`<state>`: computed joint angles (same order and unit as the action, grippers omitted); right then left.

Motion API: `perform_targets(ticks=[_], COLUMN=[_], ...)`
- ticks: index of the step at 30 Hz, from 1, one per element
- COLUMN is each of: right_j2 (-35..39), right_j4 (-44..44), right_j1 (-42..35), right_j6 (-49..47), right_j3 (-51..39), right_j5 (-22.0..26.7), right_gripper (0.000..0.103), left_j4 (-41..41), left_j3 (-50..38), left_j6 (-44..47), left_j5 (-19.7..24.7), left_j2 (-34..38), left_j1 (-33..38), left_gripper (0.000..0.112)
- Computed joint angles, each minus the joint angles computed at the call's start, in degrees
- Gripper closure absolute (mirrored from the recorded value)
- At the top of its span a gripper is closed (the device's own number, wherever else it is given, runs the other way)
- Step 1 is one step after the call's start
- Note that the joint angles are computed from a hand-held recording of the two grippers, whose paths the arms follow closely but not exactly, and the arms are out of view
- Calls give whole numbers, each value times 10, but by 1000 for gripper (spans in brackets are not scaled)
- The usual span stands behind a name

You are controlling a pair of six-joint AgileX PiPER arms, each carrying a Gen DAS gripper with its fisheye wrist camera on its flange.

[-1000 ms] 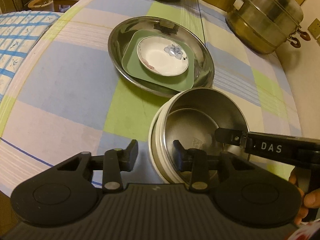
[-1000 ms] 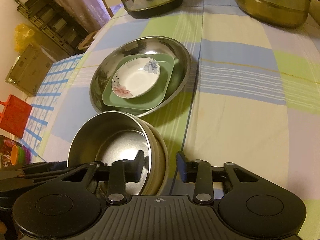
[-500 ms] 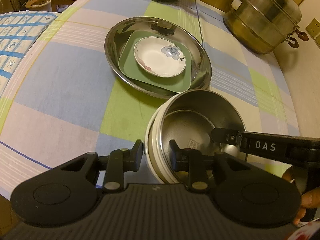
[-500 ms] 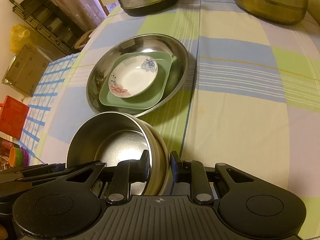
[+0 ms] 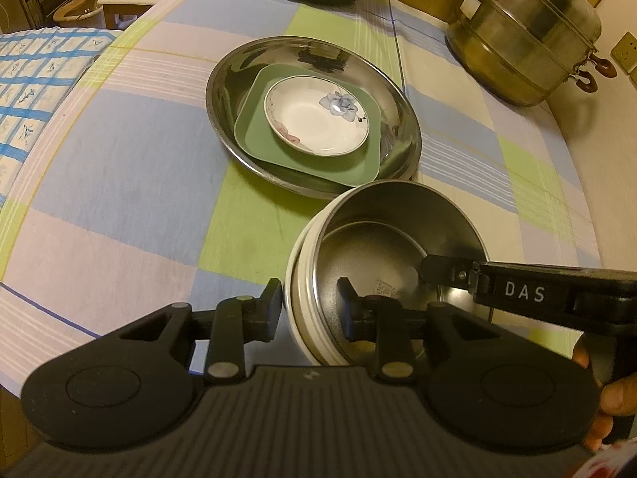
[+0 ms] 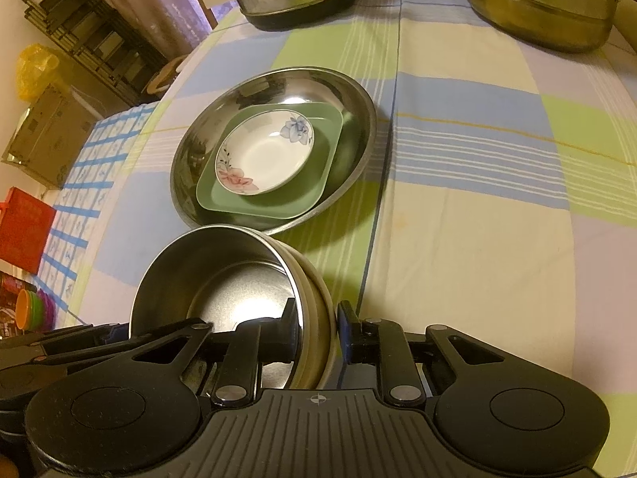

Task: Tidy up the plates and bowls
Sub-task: 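Carry the bowl stack with the left tool over the steel plate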

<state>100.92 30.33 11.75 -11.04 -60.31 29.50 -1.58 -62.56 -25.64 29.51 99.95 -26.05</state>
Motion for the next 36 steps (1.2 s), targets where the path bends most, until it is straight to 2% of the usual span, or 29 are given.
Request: perform_targets(ticks=[15, 19, 25, 28, 36], right_j2=[-5, -6, -11, -6, 0], right_j4=[-26, -35, -65, -28, -44], right_j1=[-10, -3, 14, 6, 1], right_j6=[16, 12, 36, 12, 26], right_j3=[-6, 1, 14, 11, -8], right_j5=[15, -3, -34, -29, -4], right_gripper=[88, 88, 85, 85, 86], left_j4=[15, 4, 10, 23, 7], left_j3=[-11, -3, 2, 0, -17], left_j6=[-8, -5, -16, -21, -1], left_j5=[6, -10, -12, -14, 9], left_j2=[2, 2, 0, 3, 7], left_j1=[-14, -7, -6, -9, -6], left_gripper=[87, 88, 88, 89, 89])
